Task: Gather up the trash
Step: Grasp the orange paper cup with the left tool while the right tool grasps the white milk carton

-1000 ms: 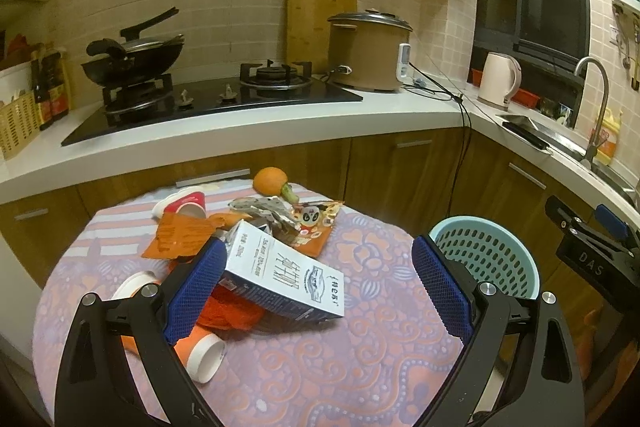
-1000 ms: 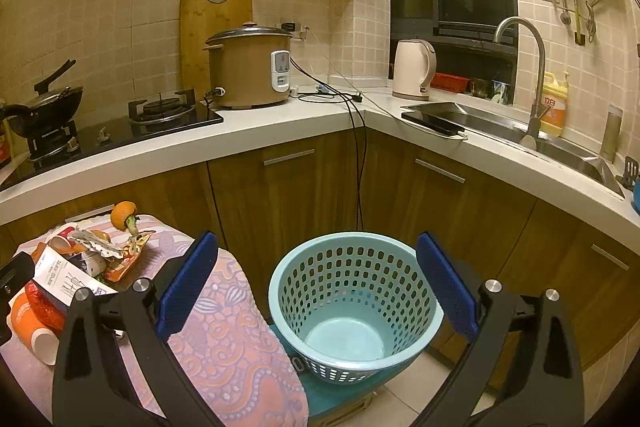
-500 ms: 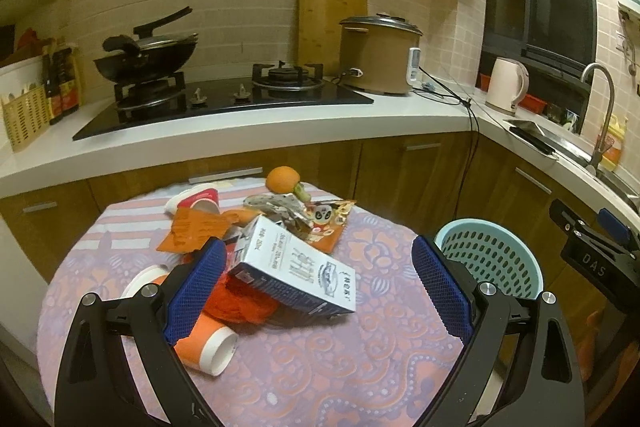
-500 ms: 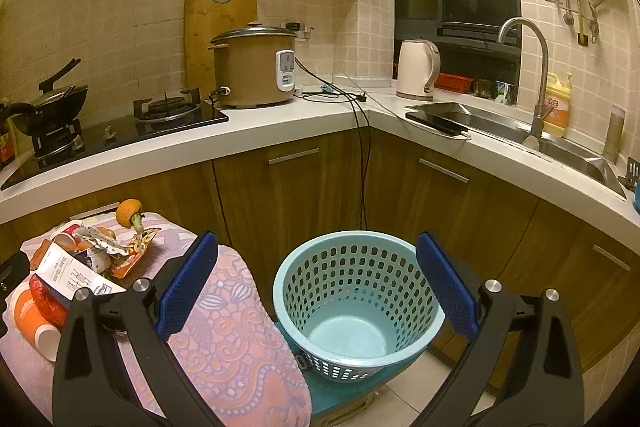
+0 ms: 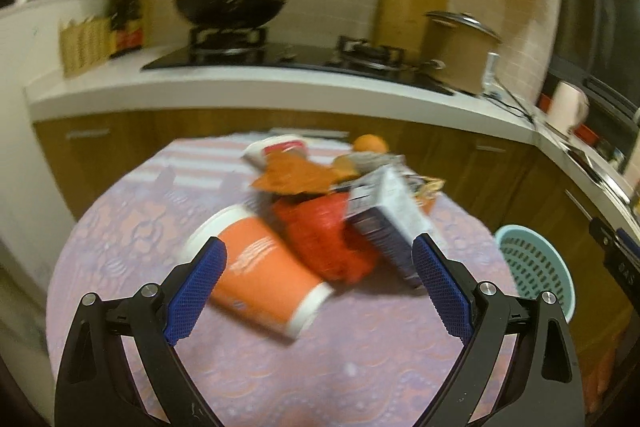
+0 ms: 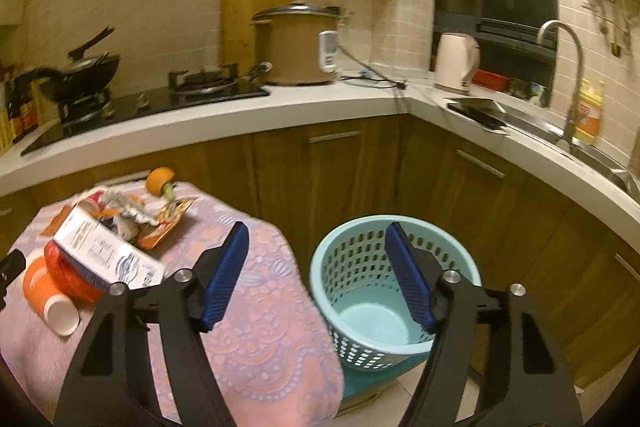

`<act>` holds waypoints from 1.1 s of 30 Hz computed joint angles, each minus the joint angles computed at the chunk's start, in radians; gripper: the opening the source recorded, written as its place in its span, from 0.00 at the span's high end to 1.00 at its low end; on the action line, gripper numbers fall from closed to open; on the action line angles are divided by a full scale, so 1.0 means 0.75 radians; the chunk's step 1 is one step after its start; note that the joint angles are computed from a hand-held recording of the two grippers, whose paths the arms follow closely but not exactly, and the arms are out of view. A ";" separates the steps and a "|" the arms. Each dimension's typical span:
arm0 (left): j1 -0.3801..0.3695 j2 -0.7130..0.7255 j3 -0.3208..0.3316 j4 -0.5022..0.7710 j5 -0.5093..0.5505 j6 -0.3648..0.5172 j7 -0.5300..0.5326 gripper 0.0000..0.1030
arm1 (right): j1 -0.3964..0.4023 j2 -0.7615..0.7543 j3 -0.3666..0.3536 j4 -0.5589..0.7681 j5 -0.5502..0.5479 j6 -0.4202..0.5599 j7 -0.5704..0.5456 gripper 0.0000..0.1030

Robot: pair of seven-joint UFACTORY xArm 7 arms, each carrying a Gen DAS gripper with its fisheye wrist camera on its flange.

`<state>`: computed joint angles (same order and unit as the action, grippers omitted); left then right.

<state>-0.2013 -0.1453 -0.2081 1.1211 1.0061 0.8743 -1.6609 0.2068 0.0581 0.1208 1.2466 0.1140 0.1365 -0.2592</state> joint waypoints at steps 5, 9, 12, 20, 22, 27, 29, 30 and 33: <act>0.029 -0.065 0.017 -0.113 -0.072 -0.011 -0.059 0.11 | 0.020 0.008 0.032 -0.016 0.062 0.017 -0.090 0.37; 0.074 -0.067 0.058 -0.185 -0.184 -0.165 -0.045 0.11 | 0.044 0.025 0.042 -0.019 0.050 0.041 -0.093 0.37; 0.102 -0.034 0.066 -0.195 -0.252 -0.227 -0.027 0.11 | 0.058 0.036 0.055 -0.031 0.050 0.037 -0.124 0.37; 0.100 0.074 0.080 -0.115 -0.249 -0.240 0.000 0.10 | 0.033 0.101 0.125 0.043 0.225 0.163 -0.320 0.37; 0.092 0.085 0.090 -0.104 -0.259 -0.242 0.010 0.10 | 0.006 0.128 0.167 0.098 0.381 0.245 -0.479 0.37; 0.092 0.093 0.119 -0.118 -0.281 -0.325 0.031 0.16 | -0.005 0.214 0.190 0.257 0.602 0.503 -0.726 0.37; 0.097 0.094 0.126 -0.124 -0.302 -0.367 0.045 0.20 | 0.008 0.234 0.184 0.288 0.619 0.537 -0.766 0.37; 0.097 0.097 0.124 -0.121 -0.303 -0.369 0.052 0.24 | 0.011 0.241 0.183 0.299 0.628 0.552 -0.789 0.37; 0.091 0.109 0.121 -0.107 -0.301 -0.365 0.099 0.31 | 0.029 0.265 0.179 0.338 0.619 0.600 -0.839 0.36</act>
